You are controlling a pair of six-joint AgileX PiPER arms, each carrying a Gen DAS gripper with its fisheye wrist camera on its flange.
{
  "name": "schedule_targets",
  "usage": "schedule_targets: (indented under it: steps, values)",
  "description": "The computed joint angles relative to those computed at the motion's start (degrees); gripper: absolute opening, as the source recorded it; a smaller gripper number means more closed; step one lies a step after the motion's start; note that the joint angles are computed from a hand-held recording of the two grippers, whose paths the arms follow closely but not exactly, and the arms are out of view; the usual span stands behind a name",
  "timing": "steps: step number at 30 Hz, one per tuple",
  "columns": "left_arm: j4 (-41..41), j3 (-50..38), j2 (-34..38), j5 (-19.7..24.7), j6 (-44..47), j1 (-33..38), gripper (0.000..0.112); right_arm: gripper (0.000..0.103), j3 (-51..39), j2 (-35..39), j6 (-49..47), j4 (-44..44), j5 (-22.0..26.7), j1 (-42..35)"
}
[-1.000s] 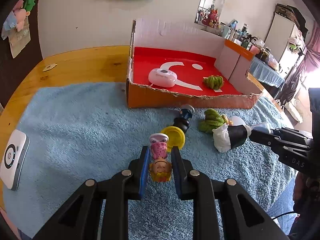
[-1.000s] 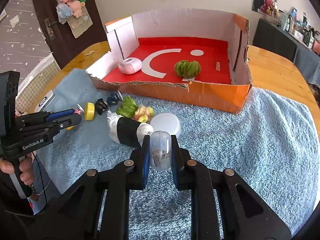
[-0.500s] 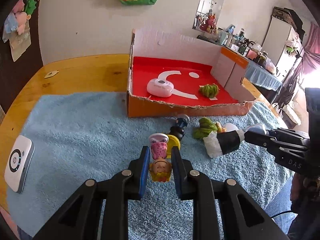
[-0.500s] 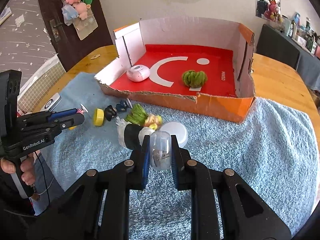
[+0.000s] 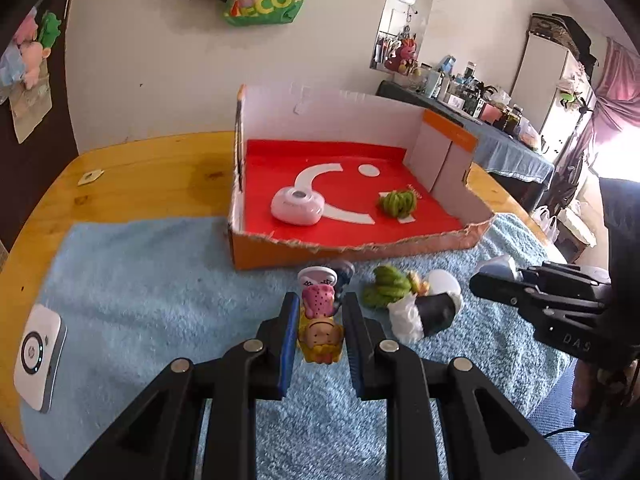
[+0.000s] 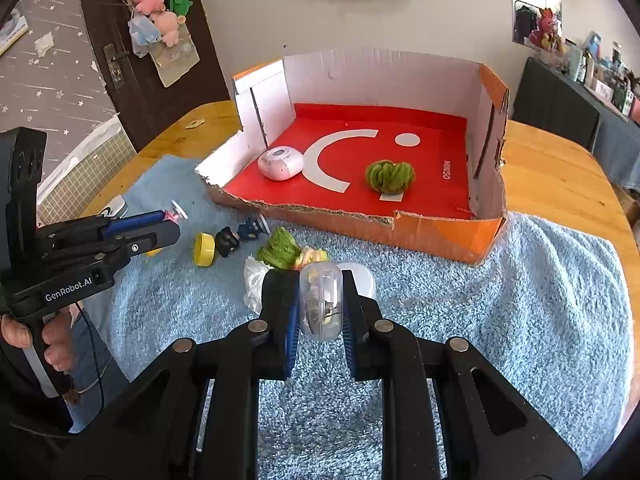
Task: Organize objects
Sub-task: 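Carry the doll figure and clear cup into the box with both tools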
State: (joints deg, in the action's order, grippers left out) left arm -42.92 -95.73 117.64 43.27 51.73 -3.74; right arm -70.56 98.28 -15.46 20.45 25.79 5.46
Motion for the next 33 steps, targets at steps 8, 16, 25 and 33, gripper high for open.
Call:
schedule_targets:
  steps: [8, 16, 25, 33]
  values:
    - [0.5, -3.9, 1.5, 0.3, -1.6, -2.0, 0.023, 0.017, -1.5, 0.6, -0.9, 0.7, 0.6, -0.6]
    - [2.0, -7.9, 3.3, 1.0, -3.8, -3.6, 0.023, 0.017, -3.1, 1.3, -1.7, 1.3, 1.2, -1.1]
    - [3.4, -11.3, 5.0, 1.7, -5.7, -4.5, 0.023, 0.017, -5.9, 2.5, -3.4, 2.6, 2.0, -2.4]
    - [6.4, -18.8, 8.5, 3.5, -9.8, -6.0, 0.023, 0.017, -9.2, 4.1, -4.2, 3.0, 2.8, -3.4]
